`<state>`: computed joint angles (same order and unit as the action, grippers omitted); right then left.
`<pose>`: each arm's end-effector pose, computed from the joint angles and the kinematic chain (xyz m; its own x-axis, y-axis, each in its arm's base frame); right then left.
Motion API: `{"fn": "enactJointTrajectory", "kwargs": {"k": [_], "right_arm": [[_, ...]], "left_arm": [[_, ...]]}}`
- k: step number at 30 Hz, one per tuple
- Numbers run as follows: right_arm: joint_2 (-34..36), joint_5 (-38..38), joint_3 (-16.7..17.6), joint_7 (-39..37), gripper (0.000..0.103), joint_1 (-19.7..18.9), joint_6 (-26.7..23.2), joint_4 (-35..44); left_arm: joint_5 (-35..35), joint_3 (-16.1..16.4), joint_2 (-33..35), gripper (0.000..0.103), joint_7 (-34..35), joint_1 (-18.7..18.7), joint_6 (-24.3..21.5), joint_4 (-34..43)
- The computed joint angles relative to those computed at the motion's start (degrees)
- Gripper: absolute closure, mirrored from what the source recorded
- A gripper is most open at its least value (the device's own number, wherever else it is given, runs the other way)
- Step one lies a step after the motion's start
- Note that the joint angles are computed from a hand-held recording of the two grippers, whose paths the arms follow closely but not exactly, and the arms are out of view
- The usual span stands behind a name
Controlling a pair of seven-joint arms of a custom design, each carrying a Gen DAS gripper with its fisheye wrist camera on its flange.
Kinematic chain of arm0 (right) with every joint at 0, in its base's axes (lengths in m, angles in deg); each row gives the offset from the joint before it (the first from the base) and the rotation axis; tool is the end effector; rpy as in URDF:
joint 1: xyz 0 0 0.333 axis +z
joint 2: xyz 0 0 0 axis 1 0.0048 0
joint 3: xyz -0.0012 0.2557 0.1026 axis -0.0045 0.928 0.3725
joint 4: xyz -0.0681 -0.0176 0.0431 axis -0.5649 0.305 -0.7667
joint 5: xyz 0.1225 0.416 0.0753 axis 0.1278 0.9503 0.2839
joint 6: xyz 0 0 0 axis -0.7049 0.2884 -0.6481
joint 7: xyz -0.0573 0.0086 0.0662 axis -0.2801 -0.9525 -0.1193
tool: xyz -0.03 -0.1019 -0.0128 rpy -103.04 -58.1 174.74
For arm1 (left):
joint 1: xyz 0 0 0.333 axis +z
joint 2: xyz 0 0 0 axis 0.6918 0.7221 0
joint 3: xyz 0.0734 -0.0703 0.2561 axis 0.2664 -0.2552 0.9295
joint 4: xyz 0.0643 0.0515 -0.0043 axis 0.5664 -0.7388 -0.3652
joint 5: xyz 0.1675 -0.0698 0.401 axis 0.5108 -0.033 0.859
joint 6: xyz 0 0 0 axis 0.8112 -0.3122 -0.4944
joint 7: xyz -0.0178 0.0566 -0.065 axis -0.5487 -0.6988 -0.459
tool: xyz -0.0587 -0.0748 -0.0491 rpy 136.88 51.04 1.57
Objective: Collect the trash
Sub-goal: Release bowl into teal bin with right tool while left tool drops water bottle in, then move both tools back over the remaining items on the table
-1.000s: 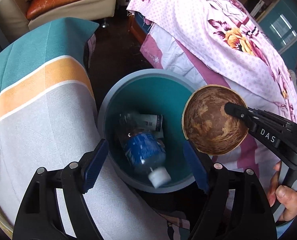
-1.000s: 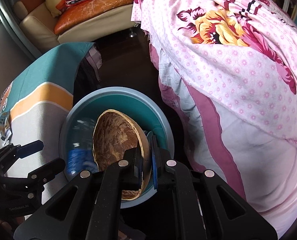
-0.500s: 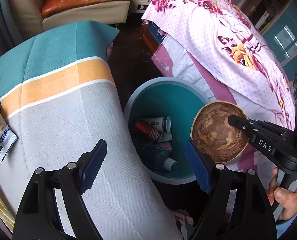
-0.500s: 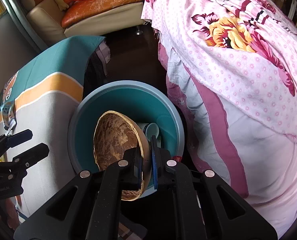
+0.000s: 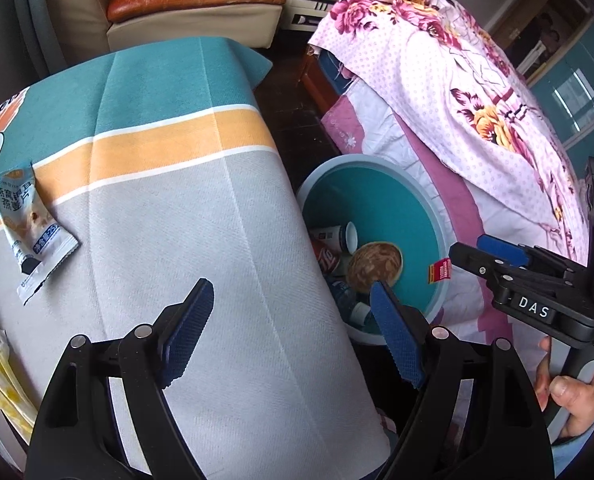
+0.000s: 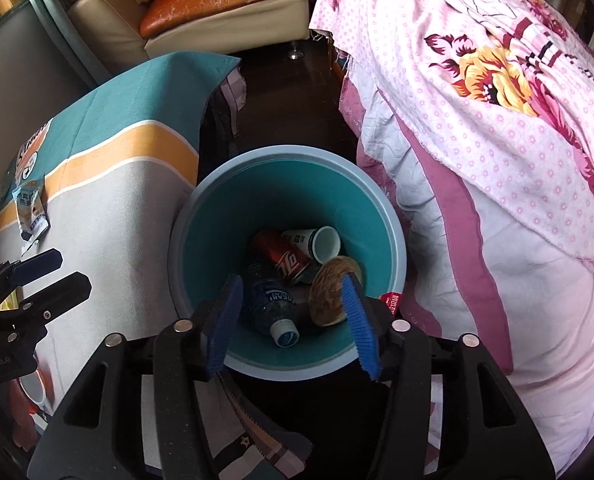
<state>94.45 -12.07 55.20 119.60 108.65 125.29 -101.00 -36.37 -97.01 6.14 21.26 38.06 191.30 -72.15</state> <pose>0.6977 0.2330 0.3423 0.0047 -0.9957 -0.0923 -0.9431 0.0263 -0.3314 0.7003 -0.2418 0.3435 -0.1687 -0.9496 0.2641 -0.9336 0.0679 -0.3519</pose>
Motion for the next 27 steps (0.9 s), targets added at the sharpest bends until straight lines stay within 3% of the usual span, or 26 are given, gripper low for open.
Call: {"fn": "enactJointTrajectory", "kwargs": {"k": [5, 12, 20, 27], "right_arm": [[-0.2, 1.0, 1.1, -0.5, 0.03, 0.8, -1.0, 0.6], [0.8, 0.4, 2.3, -1.1, 0.029, 3.6, -3.9, 3.6], [4.2, 0.1, 4.0, -2.6, 0.028, 7.7, -7.7, 9.9], [11.7, 1.5, 5.7, -5.8, 0.028, 11.7, -13.6, 21.4]], "left_arm": [[-2.3, 0.1, -5.7, 0.022, 1.7, 2.4, 2.1, -7.5], [-6.5, 1.9, -14.8, 0.022, 5.3, 5.1, 4.4, -18.7], [-11.2, 6.3, -25.2, 0.022, 10.0, 6.7, 6.7, -30.7], [-12.3, 11.1, -31.5, 0.022, 13.0, 8.0, 8.1, -38.3]]}}
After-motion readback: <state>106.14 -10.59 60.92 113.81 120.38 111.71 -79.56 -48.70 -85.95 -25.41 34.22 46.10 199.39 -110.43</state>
